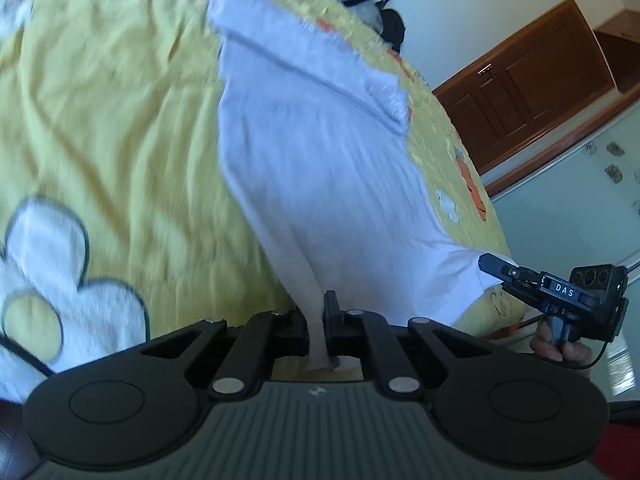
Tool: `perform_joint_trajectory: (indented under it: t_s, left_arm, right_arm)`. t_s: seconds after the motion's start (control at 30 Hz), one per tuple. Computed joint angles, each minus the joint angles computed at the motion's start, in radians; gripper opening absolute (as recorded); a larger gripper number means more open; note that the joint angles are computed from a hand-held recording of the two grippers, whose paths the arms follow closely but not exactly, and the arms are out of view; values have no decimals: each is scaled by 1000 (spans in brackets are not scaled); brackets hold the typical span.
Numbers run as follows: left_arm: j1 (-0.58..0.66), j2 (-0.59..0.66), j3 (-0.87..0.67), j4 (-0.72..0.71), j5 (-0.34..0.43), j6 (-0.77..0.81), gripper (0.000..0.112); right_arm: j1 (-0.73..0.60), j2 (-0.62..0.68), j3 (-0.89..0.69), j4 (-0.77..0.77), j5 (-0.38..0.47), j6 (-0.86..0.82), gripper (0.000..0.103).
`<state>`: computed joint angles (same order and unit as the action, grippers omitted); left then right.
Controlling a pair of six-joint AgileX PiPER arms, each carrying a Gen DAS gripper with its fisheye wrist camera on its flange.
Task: Fold small clothes
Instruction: 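Lift the hem with both grippers and fold it toward the collar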
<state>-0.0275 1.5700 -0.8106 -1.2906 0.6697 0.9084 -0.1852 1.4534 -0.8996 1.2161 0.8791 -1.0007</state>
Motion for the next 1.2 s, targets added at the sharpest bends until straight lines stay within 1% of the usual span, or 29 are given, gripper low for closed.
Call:
perform_joint_trajectory:
  t_s: [0.07, 0.23, 0.27, 0.37, 0.47, 0.53, 0.57, 0.63, 0.7, 0.77, 0.87, 0.97, 1.03, 1.13, 1.2]
  left_arm:
    - [-31, -37, -2, 17, -59, -4, 6]
    - [-96, -75, -35, 46, -198, -3, 5]
    - [-111, -79, -43, 56, -231, -10, 5]
    - [-144, -79, -74, 71, -298, -25, 5]
    - [-166, -76, -100, 103, -359, -51, 5]
    - [-165, -72, -119, 127, -373, -85, 5]
    - [-167, -64, -136, 151, -380, -115, 5]
    - [-163, -49, -161, 150, -392, -136, 5]
    - [-158, -34, -184, 124, -403, -133, 5]
    - [-145, -12, -215, 89, -396, -119, 5]
    - [-139, 18, -252, 66, -404, -127, 5]
    - [-144, 46, -283, 108, -423, -183, 5]
    - [-147, 62, -304, 170, -437, -251, 5]
    - [-135, 87, -335, 207, -427, -313, 5]
    - [-129, 107, -362, 274, -421, -390, 5]
  right_arm:
    - [7, 3, -9, 7, -10, 9, 6]
    - [27, 31, -56, 30, -44, 24, 6]
    - [34, 39, -70, 37, -59, 26, 6]
    - [55, 63, -103, 70, -100, 16, 6]
    - [92, 75, -125, 90, -177, 4, 6]
    - [116, 86, -140, 98, -229, -2, 6]
    - [123, 92, -145, 107, -246, -6, 6]
    - [131, 105, -156, 125, -272, -9, 6]
    - [151, 111, -163, 137, -325, -20, 6]
    - [170, 115, -171, 149, -373, -33, 6]
    - [186, 131, -192, 177, -418, -56, 6]
    - [202, 149, -214, 190, -455, -64, 6]
    - [209, 164, -232, 193, -469, -62, 6]
    - [211, 193, -260, 210, -476, -56, 6]
    - [214, 210, -273, 225, -482, -56, 6]
